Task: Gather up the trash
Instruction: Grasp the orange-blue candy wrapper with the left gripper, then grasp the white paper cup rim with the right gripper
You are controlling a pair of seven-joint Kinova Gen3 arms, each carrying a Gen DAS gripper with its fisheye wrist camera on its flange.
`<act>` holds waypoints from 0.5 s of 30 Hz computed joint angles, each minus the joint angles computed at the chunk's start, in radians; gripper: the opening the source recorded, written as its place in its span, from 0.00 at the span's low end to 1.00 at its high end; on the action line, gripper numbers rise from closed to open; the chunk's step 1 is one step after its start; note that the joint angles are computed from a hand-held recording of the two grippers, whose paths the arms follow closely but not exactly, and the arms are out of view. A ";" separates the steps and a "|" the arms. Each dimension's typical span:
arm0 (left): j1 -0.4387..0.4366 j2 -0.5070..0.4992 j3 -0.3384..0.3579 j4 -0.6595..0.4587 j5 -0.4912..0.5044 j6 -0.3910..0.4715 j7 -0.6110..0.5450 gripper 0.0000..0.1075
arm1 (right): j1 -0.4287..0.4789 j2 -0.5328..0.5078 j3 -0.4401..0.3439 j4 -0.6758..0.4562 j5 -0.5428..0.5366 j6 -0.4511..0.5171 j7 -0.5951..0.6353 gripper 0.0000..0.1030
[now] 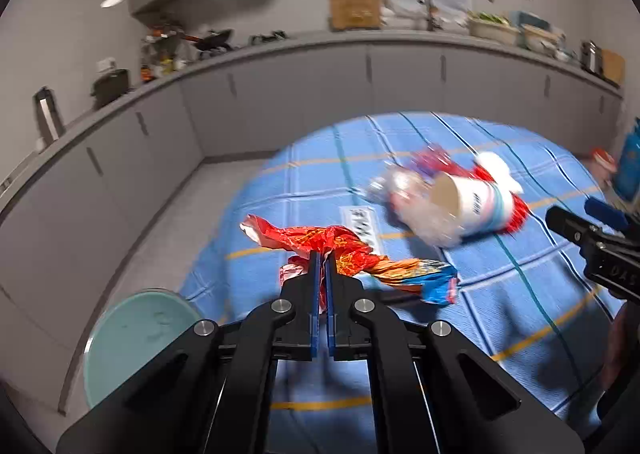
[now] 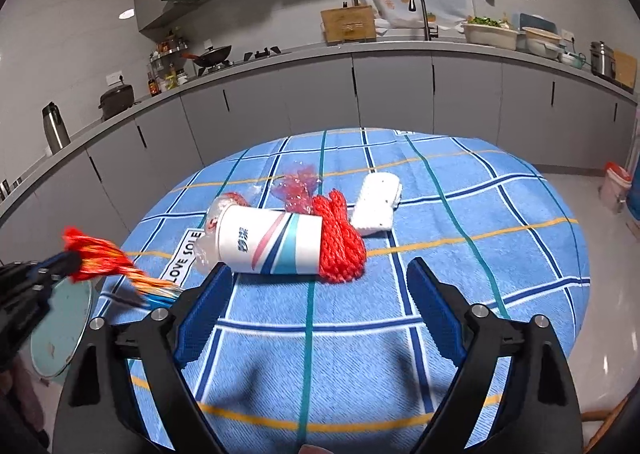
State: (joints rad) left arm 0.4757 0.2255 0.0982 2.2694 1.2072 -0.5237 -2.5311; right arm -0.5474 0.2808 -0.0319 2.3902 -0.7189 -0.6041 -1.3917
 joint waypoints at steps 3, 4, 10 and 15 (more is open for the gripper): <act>-0.006 -0.019 -0.007 0.015 0.008 -0.053 0.019 0.03 | -0.013 0.016 0.017 -0.053 -0.028 0.056 0.048 0.85; -0.011 -0.021 -0.006 0.015 0.012 -0.063 0.018 0.03 | -0.013 0.022 0.019 -0.066 -0.030 0.065 0.053 0.85; -0.033 -0.008 0.000 0.002 0.013 -0.117 0.035 0.02 | -0.037 0.069 0.077 -0.191 -0.091 0.185 0.104 0.92; -0.039 0.023 -0.002 -0.018 -0.016 -0.134 0.068 0.02 | -0.114 0.117 0.181 -0.289 -0.222 0.281 0.211 0.93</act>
